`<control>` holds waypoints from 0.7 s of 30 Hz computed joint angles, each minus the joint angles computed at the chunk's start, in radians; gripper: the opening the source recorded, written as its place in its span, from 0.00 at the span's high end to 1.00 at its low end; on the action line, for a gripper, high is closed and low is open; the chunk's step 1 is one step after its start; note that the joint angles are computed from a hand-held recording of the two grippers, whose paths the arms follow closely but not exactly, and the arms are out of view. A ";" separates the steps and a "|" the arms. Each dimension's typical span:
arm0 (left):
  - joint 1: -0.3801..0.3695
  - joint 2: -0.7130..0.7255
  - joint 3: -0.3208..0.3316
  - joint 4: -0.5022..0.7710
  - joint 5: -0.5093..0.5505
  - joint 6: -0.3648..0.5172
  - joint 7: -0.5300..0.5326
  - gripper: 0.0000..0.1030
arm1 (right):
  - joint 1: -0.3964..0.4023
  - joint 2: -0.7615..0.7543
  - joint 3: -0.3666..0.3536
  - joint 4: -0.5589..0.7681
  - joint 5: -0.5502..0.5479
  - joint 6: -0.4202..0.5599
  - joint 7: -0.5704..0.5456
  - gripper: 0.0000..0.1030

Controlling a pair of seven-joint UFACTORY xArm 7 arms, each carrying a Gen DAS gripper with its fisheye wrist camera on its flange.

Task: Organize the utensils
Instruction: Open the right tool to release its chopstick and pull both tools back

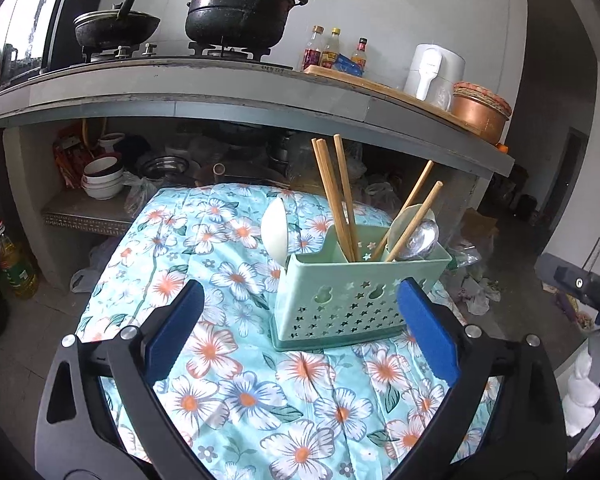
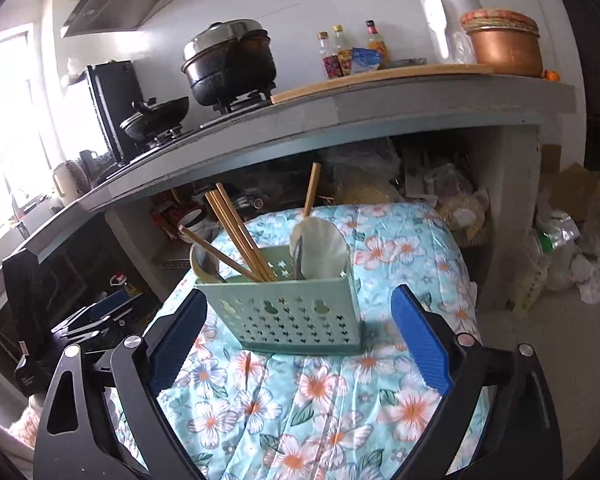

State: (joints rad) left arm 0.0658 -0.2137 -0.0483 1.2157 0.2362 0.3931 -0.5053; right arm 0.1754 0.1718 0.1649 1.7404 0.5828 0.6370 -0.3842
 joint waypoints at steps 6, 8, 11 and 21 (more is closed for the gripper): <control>-0.008 -0.014 -0.016 0.004 0.005 0.085 -0.064 0.08 | 0.010 -0.064 -0.020 -0.124 -0.052 -0.044 0.035 0.06; -0.009 -0.019 -0.025 0.006 0.022 0.111 -0.078 0.08 | 0.013 -0.074 -0.025 -0.146 -0.069 -0.044 0.036 0.06; -0.005 -0.025 -0.042 0.010 0.063 0.141 -0.115 0.08 | 0.020 -0.089 -0.030 -0.169 -0.111 -0.043 0.052 0.06; -0.009 -0.027 -0.089 0.055 0.283 0.354 -0.316 0.08 | 0.027 -0.111 -0.052 -0.192 -0.234 -0.008 0.170 0.06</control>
State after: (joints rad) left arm 0.0566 -0.2403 -0.1376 1.2703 0.5192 0.7470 -0.8214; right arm 0.2020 0.0611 0.1134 1.5487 0.3492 0.6290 -0.2138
